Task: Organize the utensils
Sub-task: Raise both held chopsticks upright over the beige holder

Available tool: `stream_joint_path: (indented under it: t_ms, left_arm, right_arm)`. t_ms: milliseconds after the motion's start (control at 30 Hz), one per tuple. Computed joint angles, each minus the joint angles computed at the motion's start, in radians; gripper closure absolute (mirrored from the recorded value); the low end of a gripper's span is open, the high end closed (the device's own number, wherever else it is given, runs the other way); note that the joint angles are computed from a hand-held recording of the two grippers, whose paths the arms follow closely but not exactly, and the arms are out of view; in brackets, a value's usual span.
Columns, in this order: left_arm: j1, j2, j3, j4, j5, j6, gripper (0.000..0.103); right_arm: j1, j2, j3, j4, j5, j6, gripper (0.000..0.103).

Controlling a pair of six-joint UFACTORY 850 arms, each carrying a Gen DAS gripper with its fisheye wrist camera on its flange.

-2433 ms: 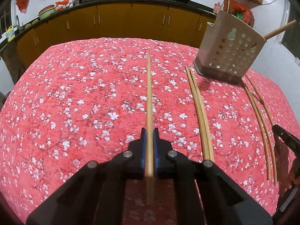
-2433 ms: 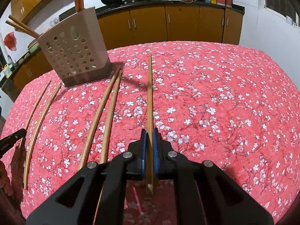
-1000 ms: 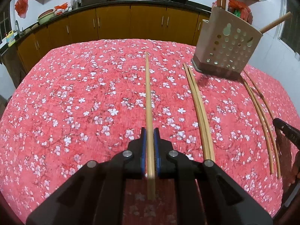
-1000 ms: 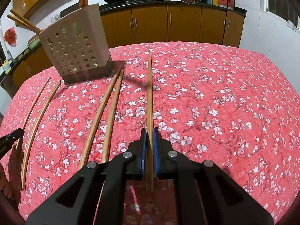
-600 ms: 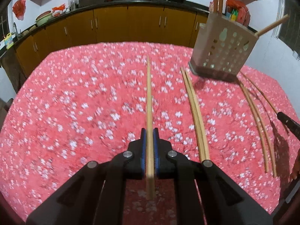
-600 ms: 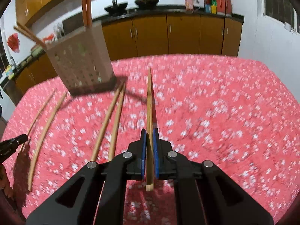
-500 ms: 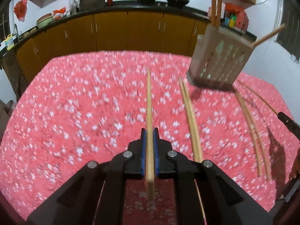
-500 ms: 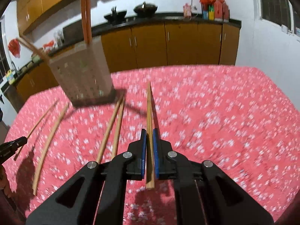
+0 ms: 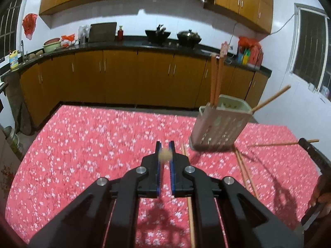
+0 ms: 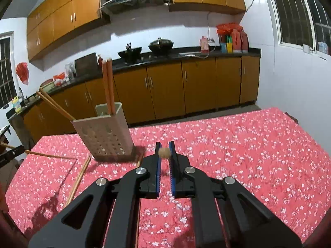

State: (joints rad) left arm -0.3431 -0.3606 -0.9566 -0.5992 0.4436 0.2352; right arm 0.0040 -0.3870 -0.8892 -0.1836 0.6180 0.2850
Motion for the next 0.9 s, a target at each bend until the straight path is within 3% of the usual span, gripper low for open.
stream_joint_path:
  t_ms: [367,667,900]
  left_arm:
    - [-0.001,0.039,0.001,0.054,0.019,-0.026,0.095]
    - [-0.031,0.099,-0.008,0.244,0.037,-0.152,0.095]
    - [-0.079,0.079,-0.086,0.203,0.151,-0.107,0.095]
  right_arm:
    - [0.002,0.029,0.01,-0.018,0.03,0.01,0.095]
    - [-0.025,0.112,0.006,-0.341,0.111,0.307,0.095]
    - [0.03,0.132,-0.034,-0.215,0.227,0.197,0.095]
